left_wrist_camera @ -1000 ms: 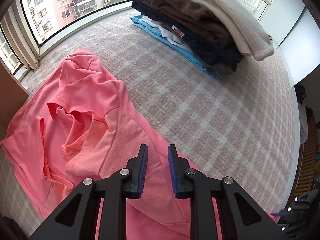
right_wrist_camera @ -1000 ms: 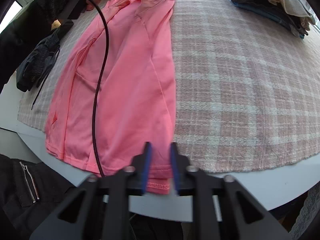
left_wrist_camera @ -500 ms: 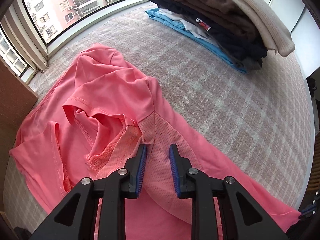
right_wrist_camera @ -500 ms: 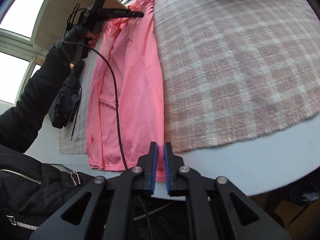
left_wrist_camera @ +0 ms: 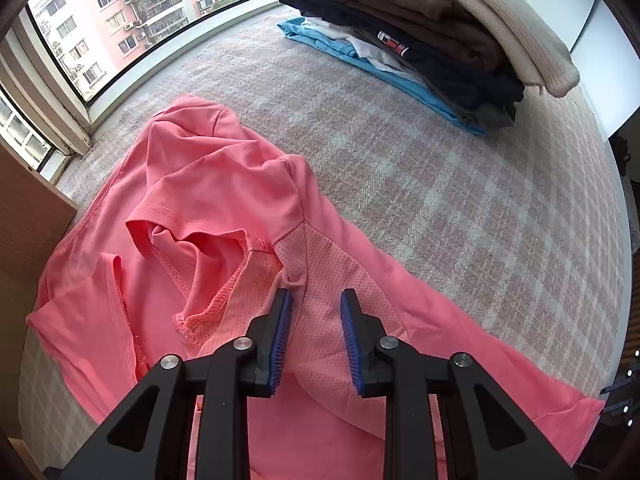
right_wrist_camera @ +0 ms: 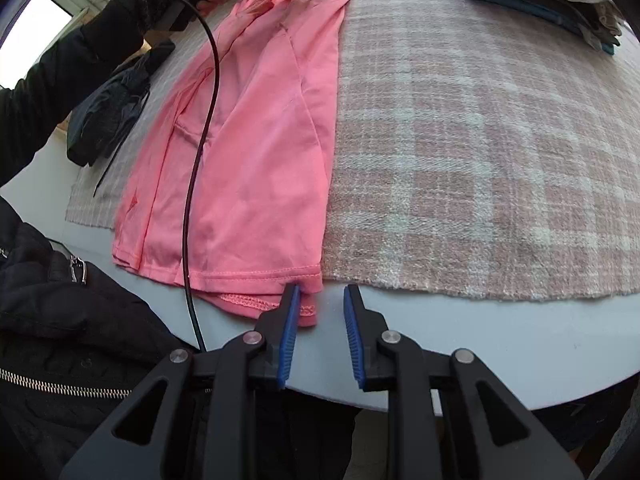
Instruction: Fold clothes
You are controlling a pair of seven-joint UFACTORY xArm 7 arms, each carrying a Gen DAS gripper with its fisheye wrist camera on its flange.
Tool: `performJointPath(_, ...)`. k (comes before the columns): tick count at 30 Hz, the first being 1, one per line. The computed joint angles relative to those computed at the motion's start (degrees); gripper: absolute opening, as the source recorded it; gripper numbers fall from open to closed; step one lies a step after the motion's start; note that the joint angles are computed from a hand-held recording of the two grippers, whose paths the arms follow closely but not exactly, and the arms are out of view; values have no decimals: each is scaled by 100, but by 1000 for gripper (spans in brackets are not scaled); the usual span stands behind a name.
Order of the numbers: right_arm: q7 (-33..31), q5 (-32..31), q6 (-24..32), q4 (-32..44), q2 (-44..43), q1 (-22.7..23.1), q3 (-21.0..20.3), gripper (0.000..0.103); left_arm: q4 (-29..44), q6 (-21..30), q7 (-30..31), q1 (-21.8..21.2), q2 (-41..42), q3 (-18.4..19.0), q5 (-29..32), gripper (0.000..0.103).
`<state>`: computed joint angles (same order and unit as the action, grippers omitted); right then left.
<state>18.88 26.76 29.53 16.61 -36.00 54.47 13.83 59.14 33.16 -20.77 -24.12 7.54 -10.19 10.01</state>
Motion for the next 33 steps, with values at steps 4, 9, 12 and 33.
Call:
performJointPath(4,-428,161,-99,44,115,112,-247,22,73,33,-5,-32,72,-7,20,25)
performJointPath(9,-999,577,-47,119,183,243,-468,4,149,24,112,-30,104,-30,-126,26)
performJointPath(12,-1146,935,52,49,-79,306,-492,3,226,22,134,-79,163,-20,-18,33)
performJointPath(33,887,-310,1226,-368,-1503,-267,227,5,666,-105,40,-162,595,95,276,33)
